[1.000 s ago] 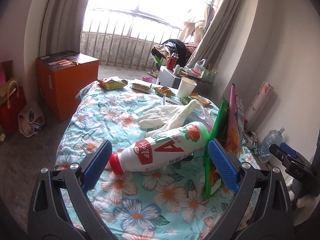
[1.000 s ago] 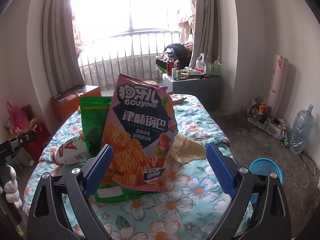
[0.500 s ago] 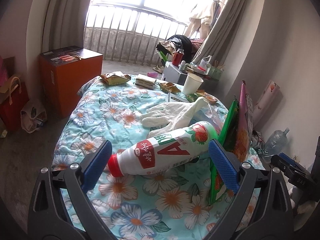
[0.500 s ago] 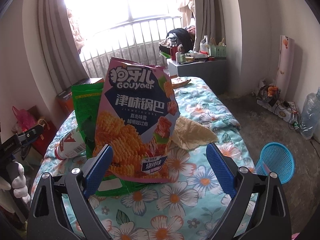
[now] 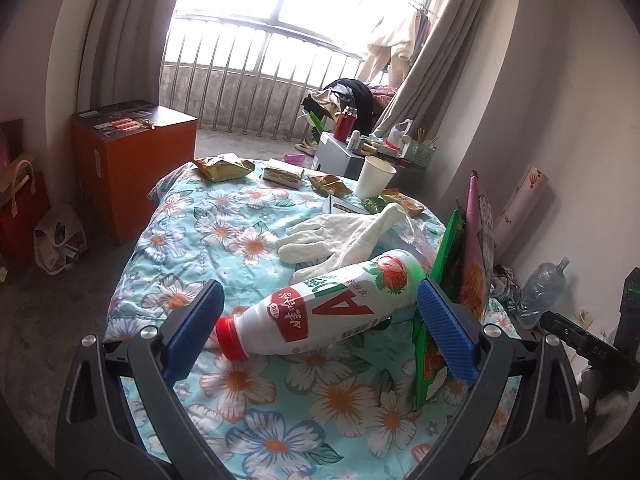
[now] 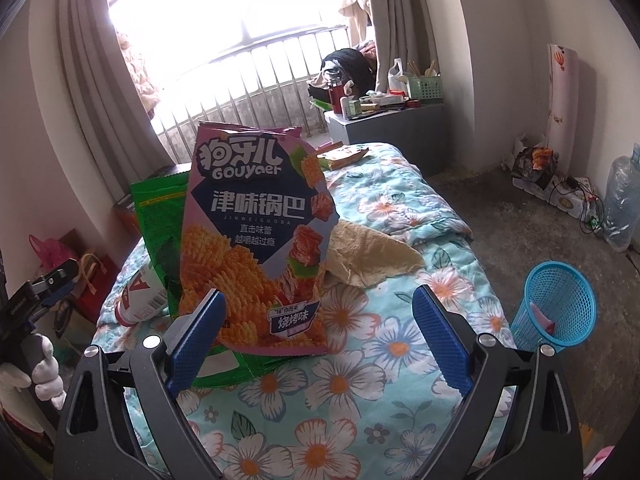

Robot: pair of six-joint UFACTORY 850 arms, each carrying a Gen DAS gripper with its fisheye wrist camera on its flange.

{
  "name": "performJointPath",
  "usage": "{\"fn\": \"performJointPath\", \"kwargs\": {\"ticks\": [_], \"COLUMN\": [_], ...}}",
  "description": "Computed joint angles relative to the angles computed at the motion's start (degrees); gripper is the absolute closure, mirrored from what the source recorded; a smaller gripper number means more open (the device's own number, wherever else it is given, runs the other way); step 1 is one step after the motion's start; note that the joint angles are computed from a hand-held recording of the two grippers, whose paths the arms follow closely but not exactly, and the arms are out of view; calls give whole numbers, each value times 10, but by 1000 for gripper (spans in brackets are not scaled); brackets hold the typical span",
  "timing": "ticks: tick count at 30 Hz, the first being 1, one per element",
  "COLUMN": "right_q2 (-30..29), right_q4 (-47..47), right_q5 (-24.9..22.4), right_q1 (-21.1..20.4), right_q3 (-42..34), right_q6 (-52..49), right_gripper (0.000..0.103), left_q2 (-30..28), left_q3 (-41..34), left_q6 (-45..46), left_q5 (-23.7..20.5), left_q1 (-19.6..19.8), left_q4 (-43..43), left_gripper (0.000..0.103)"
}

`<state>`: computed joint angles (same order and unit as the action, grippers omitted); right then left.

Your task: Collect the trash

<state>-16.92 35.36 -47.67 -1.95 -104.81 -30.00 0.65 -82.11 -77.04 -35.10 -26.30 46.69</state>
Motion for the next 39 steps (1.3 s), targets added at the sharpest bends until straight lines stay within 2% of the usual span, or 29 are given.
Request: {"fn": "performJointPath", "kwargs": {"ticks": [7,11,13,15,17,20,26,28,33,39], "right_q2": [-22,-31,-38,-47,-56,-75,-110,-114,-122,-127], "right_q4": [20,18,16,14,7,-4,-6,-13,-12,-18], "right_q5": [-17,-21,-26,-34,-37,-40,-55,-54,-60,-67], "right_q1": [-11,-13,-15,-16,-17,-16,-21,-21,-23,-28], "right_q3": [-31,-46,-55,-67,-82,-110,-161,-166,-169,-174], "right_q6": [10,13,16,23,33,51,88,94,100,105], "right_gripper": [12,12,12,12,12,12,14,14,14,14], "left_q2": [-4,-23,-40,-68,-113,-160,-234,-267,-349,-398], "left_q3": [-7,-34,-60,-103,-170,-238,-337,-377,-482,-545], "left_q6": [40,111,177,239,318,415,601,654,700,750], "left_q5": [41,75,84,57,4,-33,-74,-108,-197,-231], "left_q1": [9,39,58,74,95,125,156,165,158,160], "left_q4": [-12,-93,-157,-211,-281,-391,-590,-659,-638,-640], "left_gripper": [10,10,11,16,21,28,29,29,30,31]}}
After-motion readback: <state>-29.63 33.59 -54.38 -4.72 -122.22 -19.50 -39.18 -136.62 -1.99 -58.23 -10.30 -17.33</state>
